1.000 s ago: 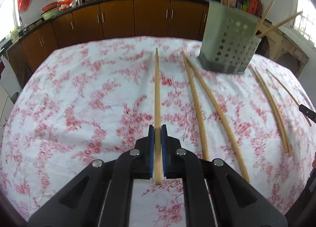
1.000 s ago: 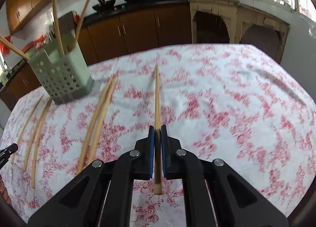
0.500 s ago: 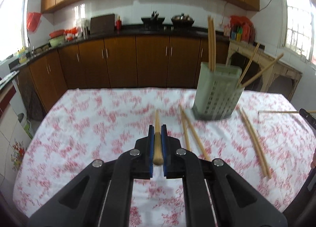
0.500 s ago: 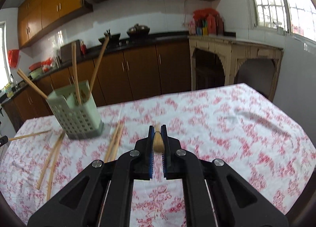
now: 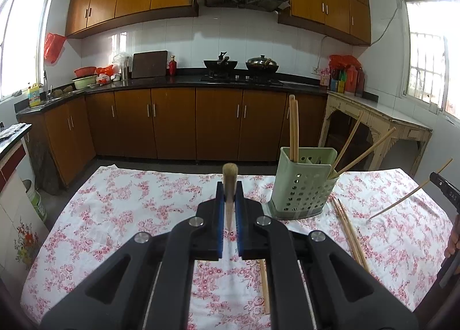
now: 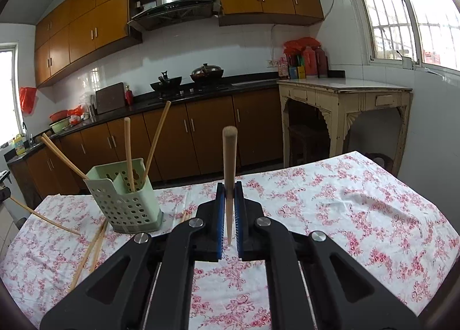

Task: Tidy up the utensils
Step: 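Lift both held chopsticks upright and carry them toward the green holder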

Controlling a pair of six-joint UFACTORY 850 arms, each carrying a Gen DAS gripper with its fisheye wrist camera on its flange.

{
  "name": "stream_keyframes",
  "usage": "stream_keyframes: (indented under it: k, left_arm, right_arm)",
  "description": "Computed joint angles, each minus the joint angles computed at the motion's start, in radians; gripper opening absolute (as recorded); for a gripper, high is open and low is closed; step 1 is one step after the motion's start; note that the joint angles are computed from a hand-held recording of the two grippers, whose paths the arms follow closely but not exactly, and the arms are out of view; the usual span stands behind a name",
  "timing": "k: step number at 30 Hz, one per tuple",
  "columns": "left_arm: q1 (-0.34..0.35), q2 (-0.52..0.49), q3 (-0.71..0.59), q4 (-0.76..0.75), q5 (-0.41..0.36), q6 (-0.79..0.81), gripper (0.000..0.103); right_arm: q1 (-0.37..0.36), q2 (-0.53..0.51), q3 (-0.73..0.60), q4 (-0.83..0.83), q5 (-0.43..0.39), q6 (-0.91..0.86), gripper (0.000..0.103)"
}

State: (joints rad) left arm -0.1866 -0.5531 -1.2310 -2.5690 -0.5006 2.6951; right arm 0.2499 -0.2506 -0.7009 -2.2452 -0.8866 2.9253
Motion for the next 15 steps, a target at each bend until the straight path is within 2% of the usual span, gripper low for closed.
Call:
stream_keyframes:
  k: [7, 15]
  left_arm:
    - [0.0, 0.002, -0.008, 0.01, 0.001, -0.017, 0.008]
    - [-0.008, 0.07, -0.017, 0.207, -0.019, -0.192, 0.008]
  right_arm:
    - [0.008, 0.014, -0.005, -0.016, 0.005, 0.002, 0.007]
    - [0.003, 0.117, -0.029, -0.15, 0.138, 0.046, 0.007]
